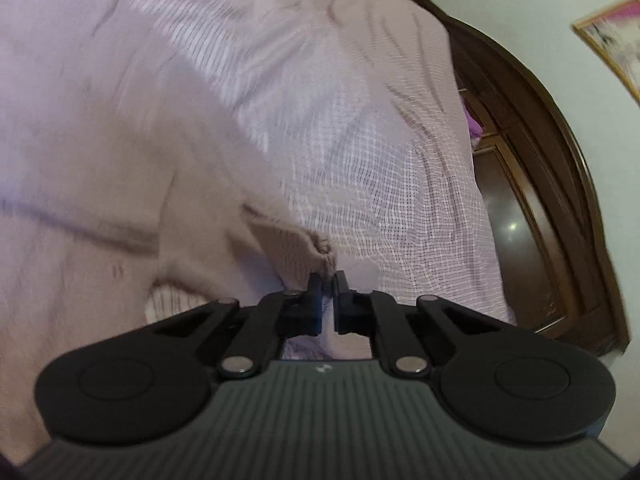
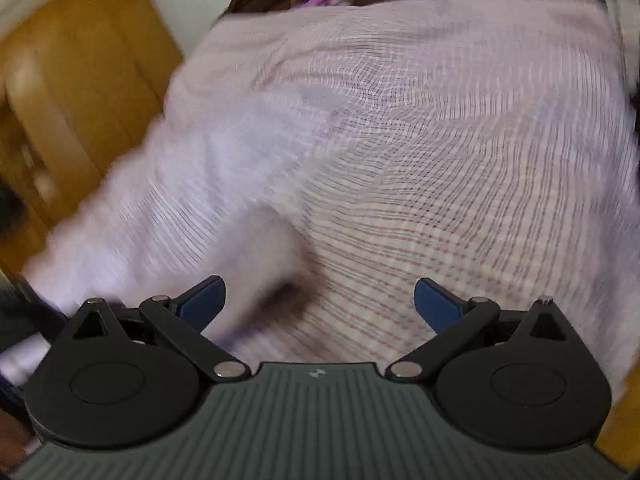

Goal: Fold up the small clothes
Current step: 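Grasp the hem with the left gripper while the right gripper grasps the hem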

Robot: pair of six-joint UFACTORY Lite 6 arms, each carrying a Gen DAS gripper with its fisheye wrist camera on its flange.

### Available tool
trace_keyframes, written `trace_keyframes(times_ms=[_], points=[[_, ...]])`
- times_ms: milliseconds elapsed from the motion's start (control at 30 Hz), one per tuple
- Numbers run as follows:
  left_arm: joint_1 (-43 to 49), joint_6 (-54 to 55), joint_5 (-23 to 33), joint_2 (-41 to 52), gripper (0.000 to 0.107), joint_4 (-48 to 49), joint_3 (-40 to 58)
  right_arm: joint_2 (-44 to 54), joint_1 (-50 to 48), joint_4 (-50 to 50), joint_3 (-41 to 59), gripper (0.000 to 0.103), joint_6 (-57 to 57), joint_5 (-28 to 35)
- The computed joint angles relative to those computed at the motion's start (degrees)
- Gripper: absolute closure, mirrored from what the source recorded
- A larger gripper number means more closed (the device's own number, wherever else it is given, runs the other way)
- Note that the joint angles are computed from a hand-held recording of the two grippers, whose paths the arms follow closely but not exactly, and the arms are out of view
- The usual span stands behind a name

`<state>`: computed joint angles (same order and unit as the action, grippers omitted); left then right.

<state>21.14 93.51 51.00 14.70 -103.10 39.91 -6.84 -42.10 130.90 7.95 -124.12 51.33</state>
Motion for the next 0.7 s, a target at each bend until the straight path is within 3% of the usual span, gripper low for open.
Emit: trace_keyframes(times_ms=[167, 267, 400, 633, 700], points=[[2.97, 1.24, 0.72, -4.35, 0.1, 2.99, 0.14, 23.44, -12.64, -28.88, 12.52, 0.01, 26.52, 22.34], [5.87, 1.57, 1.95, -6.21, 0.1, 5.15, 0.17, 30.28, -9.23, -30.36, 16.42, 0.022, 33.18, 28.13], [13.32, 1.18, 5.67, -8.52, 0.1, 11.01, 0.11, 31.36, 0.26, -22.98, 18.14, 0.042, 40.12, 26.63], [27.52, 2.4, 14.1, -4.67, 0.1, 17.17, 4.43, 27.14, 12.47, -11.72, 17.73, 0.095, 38.57, 19.33], [30.72, 3.08, 16.1, -2.14, 0.1, 18.77, 7.33, 25.7, 15.53, -9.39, 16.56, 0.097, 35.16, 19.65]])
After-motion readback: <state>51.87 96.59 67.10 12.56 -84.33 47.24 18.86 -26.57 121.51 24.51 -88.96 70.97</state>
